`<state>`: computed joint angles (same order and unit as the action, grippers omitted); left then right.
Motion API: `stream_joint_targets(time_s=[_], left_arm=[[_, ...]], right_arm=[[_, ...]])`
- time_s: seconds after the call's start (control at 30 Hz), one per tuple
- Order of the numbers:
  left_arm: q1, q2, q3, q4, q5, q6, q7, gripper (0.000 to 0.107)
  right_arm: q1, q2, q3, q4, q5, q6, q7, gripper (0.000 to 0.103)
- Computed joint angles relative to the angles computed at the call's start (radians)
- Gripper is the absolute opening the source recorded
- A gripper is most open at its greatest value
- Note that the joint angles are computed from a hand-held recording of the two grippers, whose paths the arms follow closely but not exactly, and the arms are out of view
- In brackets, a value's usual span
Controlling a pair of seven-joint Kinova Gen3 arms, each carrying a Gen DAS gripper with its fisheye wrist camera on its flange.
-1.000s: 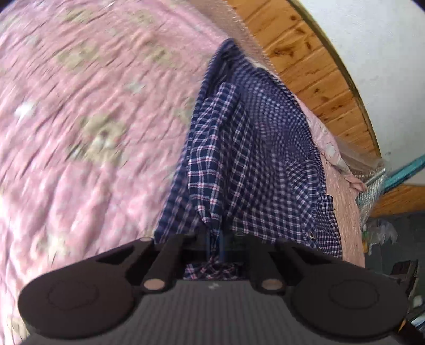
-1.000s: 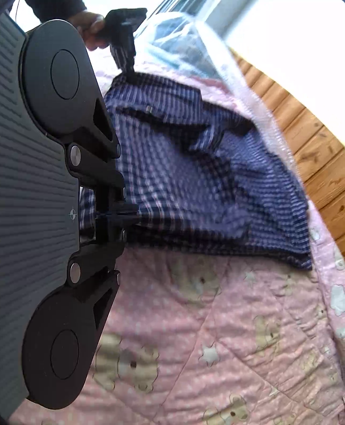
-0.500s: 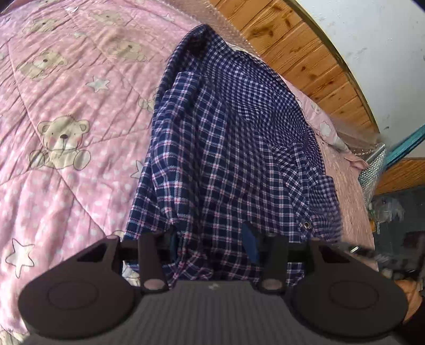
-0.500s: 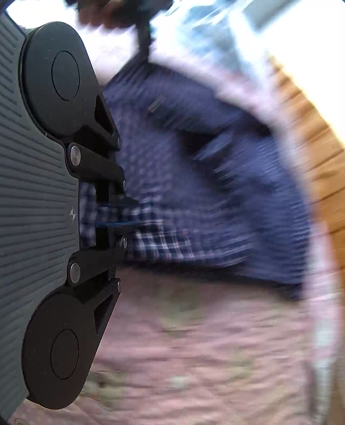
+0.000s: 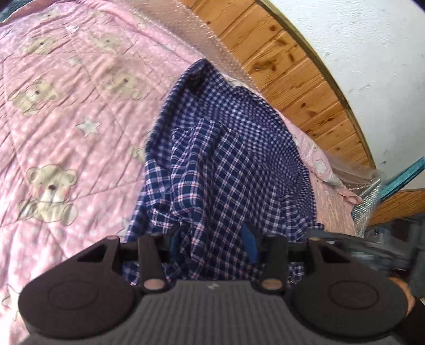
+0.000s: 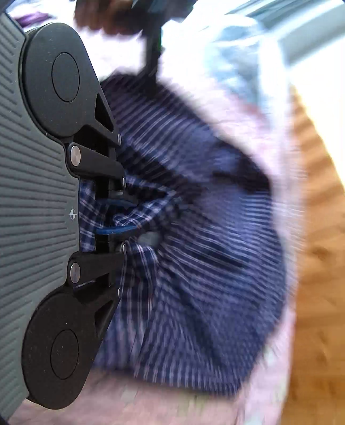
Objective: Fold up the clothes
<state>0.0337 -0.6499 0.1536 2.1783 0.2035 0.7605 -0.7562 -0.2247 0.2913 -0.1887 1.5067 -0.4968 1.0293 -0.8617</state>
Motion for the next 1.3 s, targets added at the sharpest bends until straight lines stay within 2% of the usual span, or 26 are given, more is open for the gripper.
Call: stream_joint_targets(time_s=[0.07, 0.13, 0.2, 0.27, 0.33, 0.37, 0.4, 0.5, 0.6, 0.67, 0.73, 0.8, 0.83, 0.9, 1.0, 1.07, 1.13, 1.2, 1.27, 1.3], left_arm=[[0.015, -0.009, -0.019, 0.005, 0.001, -0.013, -0.016, 0.046], [0.036, -0.023, -0.047, 0.014, 0.007, -0.030, -0.041, 0.046], [0.076, -0.028, -0.091, 0.036, 0.029, -0.071, -0.083, 0.047], [0.118, -0.031, -0.138, 0.058, 0.056, -0.114, -0.130, 0.047], [0.181, -0.033, -0.181, 0.076, 0.087, -0.163, -0.193, 0.040], [0.204, -0.031, -0.191, 0.080, 0.099, -0.177, -0.219, 0.031], [0.225, -0.028, -0.198, 0.081, 0.111, -0.188, -0.242, 0.030], [0.253, -0.017, -0.194, 0.080, 0.123, -0.198, -0.300, 0.030], [0.247, -0.007, -0.169, 0.064, 0.107, -0.174, -0.347, 0.030], [0.269, -0.008, -0.184, 0.078, 0.128, -0.194, -0.377, 0.030], [0.272, -0.008, -0.192, 0.085, 0.141, -0.199, -0.396, 0.030], [0.261, -0.023, -0.204, 0.099, 0.149, -0.191, -0.402, 0.031], [0.248, -0.037, -0.206, 0.108, 0.153, -0.182, -0.399, 0.031], [0.223, -0.065, -0.211, 0.125, 0.158, -0.156, -0.386, 0.032], [0.191, -0.102, -0.226, 0.158, 0.168, -0.119, -0.367, 0.032], [0.177, -0.125, -0.246, 0.183, 0.181, -0.098, -0.353, 0.032], [0.171, -0.138, -0.271, 0.203, 0.202, -0.088, -0.343, 0.032], [0.169, -0.150, -0.283, 0.210, 0.213, -0.084, -0.344, 0.032], [0.161, -0.156, -0.281, 0.205, 0.215, -0.081, -0.347, 0.033], [0.152, -0.155, -0.268, 0.195, 0.208, -0.082, -0.350, 0.039]], right_arm=[[-0.093, -0.003, 0.084, -0.002, 0.037, -0.081, -0.081, 0.011], [-0.139, -0.022, 0.145, 0.013, 0.018, -0.137, -0.163, 0.012], [-0.138, -0.018, 0.134, -0.016, 0.039, -0.127, -0.244, 0.016], [-0.125, 0.012, 0.075, -0.084, 0.104, -0.057, -0.318, 0.018], [-0.168, 0.021, 0.056, -0.162, 0.116, -0.013, -0.343, 0.028], [-0.209, 0.025, 0.075, -0.197, 0.105, 0.001, -0.342, 0.041], [-0.256, 0.030, 0.102, -0.236, 0.090, 0.019, -0.338, 0.050], [-0.380, 0.066, 0.124, -0.375, 0.114, 0.072, -0.365, 0.060], [-0.519, 0.143, 0.096, -0.514, 0.235, 0.118, -0.383, 0.068], [-0.612, 0.210, 0.118, -0.605, 0.317, 0.168, -0.362, 0.068], [-0.705, 0.273, 0.150, -0.678, 0.398, 0.198, -0.344, 0.058], [-0.754, 0.329, 0.204, -0.719, 0.476, 0.223, -0.389, 0.023], [-0.750, 0.340, 0.220, -0.724, 0.497, 0.236, -0.429, 0.020], [-0.688, 0.367, 0.210, -0.748, 0.490, 0.272, -0.508, 0.021], [-0.549, 0.372, 0.117, -0.748, 0.381, 0.285, -0.589, 0.023], [-0.487, 0.343, 0.044, -0.703, 0.351, 0.254, -0.592, 0.023], [-0.498, 0.315, 0.045, -0.638, 0.385, 0.194, -0.579, 0.027], [-0.520, 0.333, 0.055, -0.627, 0.449, 0.158, -0.613, 0.026], [-0.500, 0.347, 0.041, -0.632, 0.448, 0.146, -0.642, 0.025], [-0.485, 0.352, 0.036, -0.638, 0.429, 0.147, -0.649, 0.025]])
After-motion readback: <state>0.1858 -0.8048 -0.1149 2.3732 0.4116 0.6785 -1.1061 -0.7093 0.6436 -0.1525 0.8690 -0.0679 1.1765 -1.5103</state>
